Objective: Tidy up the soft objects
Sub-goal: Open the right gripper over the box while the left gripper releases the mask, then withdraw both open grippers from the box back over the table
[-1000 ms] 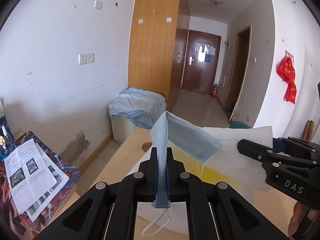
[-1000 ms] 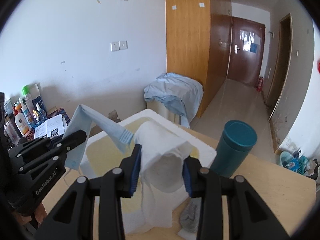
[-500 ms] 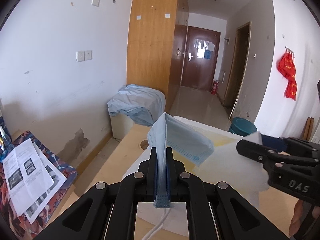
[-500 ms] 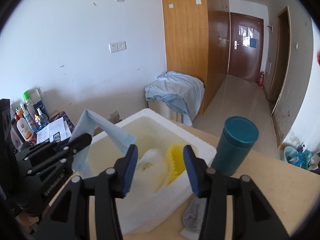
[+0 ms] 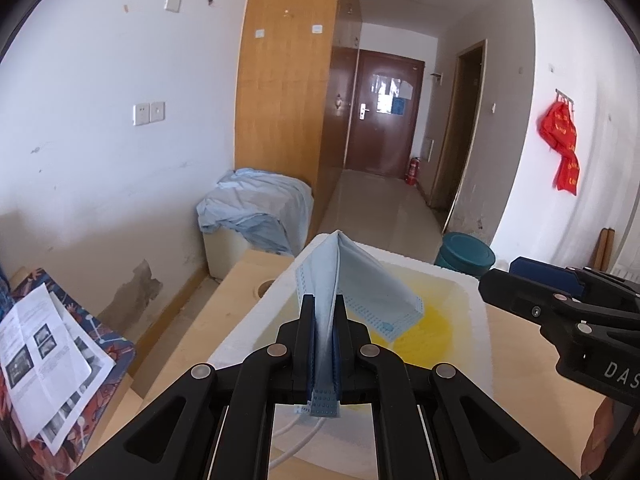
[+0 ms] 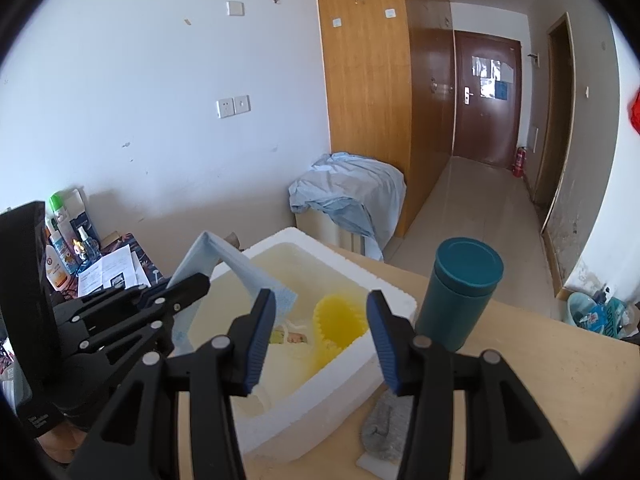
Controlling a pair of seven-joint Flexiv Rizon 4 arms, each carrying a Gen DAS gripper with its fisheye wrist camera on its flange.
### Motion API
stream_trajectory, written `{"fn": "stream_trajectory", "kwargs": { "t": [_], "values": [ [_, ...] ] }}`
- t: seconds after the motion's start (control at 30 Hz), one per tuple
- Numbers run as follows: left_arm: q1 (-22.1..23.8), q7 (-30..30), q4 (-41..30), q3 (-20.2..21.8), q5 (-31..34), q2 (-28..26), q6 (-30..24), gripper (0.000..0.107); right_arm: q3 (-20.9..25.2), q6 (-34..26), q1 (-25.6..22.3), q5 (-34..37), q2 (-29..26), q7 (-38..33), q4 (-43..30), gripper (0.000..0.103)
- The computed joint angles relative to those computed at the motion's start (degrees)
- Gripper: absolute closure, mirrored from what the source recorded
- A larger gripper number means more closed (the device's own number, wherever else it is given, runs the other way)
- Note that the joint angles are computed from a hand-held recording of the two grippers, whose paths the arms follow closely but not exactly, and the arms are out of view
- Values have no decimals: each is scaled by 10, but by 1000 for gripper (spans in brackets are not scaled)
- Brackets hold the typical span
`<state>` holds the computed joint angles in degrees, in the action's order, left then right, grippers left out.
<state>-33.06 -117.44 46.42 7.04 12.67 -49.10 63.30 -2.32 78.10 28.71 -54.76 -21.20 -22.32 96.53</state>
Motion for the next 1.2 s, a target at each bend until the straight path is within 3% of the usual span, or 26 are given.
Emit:
{"fn": "stream_trajectory", "kwargs": {
  "t": [0.33, 0.43, 0.5, 0.57, 0.97, 1.2],
  "values": [
    [2, 15, -9, -7, -11, -9, 6, 95, 0, 1, -4, -15, 5, 12, 7, 51],
    [-3, 10, -7, 3, -3, -6, 5, 75, 2, -2, -5, -13, 5, 10, 8, 51],
    [-7, -3, -3, 11, 4, -3, 8, 45, 1, 0, -5, -16, 7, 14, 11, 51],
    [-11, -25, 10, 21, 14, 5, 26, 38, 1, 1, -6, -18, 10, 17, 13, 51],
    [-20, -52, 49, 25, 40, 34, 35, 37, 8, 1, -15, -57, 36, 53, 40, 51],
    [-32, -64, 111, 27, 56, 73, 59, 36, 20, -5, -33, -128, 73, 133, 84, 51]
  ]
}}
